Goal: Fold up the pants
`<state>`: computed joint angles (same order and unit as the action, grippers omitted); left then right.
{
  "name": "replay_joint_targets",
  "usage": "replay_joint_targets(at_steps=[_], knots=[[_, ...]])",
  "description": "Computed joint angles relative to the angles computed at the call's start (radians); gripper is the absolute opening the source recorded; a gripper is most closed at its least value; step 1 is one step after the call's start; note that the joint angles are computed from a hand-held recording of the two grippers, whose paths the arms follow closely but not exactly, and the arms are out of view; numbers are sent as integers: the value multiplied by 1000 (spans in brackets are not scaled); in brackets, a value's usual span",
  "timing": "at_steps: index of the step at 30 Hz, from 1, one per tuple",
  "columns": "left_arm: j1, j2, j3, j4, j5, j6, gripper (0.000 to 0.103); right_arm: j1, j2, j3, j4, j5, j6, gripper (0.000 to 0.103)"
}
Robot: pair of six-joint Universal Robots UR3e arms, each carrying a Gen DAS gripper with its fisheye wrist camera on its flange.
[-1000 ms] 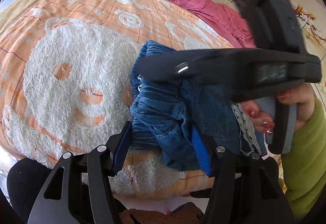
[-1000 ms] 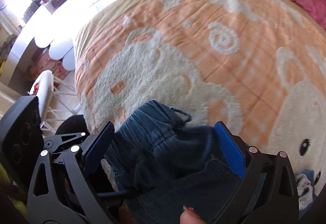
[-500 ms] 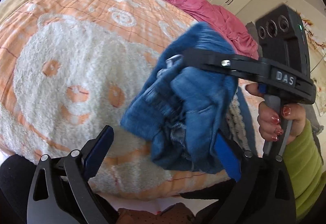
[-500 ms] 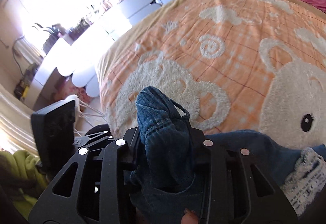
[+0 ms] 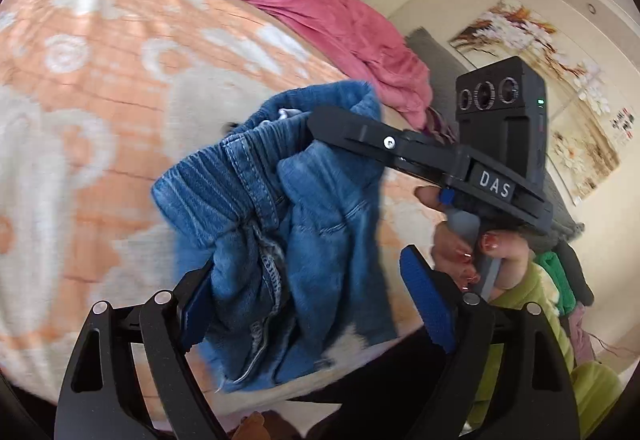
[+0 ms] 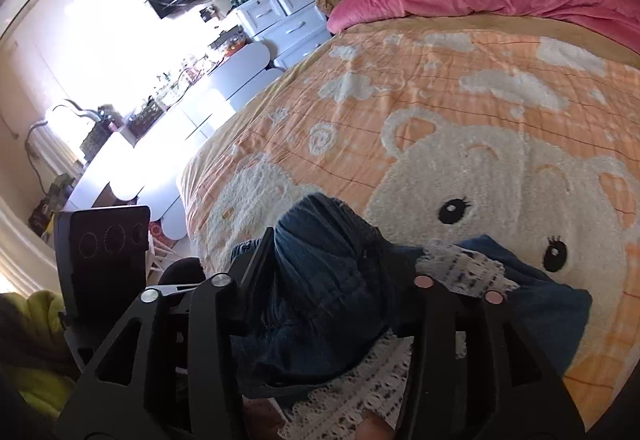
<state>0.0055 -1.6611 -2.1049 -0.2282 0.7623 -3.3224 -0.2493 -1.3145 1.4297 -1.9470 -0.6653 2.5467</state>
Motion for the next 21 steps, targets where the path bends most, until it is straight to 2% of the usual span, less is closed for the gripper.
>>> replay_joint_targets(at_steps=[3, 5, 8, 11, 13, 15, 16, 17, 21], knots=[[-80, -126, 90, 55, -44, -20, 85, -130, -84, 123, 5, 59, -32, 55], [-126, -185, 129, 45, -79, 12, 85, -190, -124, 193, -12, 53, -29, 67], [-143, -215, 127, 10, -131, 67, 85, -248, -182, 292, -50, 6, -31, 67], [-125, -196, 94, 47, -133, 71, 85, -264, -258, 399, -129, -60, -26, 67], [-97, -114, 20, 92, -84, 71, 85, -244, -289, 438, -175, -93, -19, 67], [-72, 11, -42, 56, 36, 105, 85, -193, -295, 454, -253, -156, 32, 67], [-74, 42, -43, 36, 124, 114, 85, -182, -303, 463, -274, -180, 46, 67], [-68, 61, -51, 30, 176, 118, 85, -168, -309, 470, -297, -207, 67, 67], [-13, 85, -43, -40, 250, 142, 85, -189, -409, 563, -282, -206, 42, 67]])
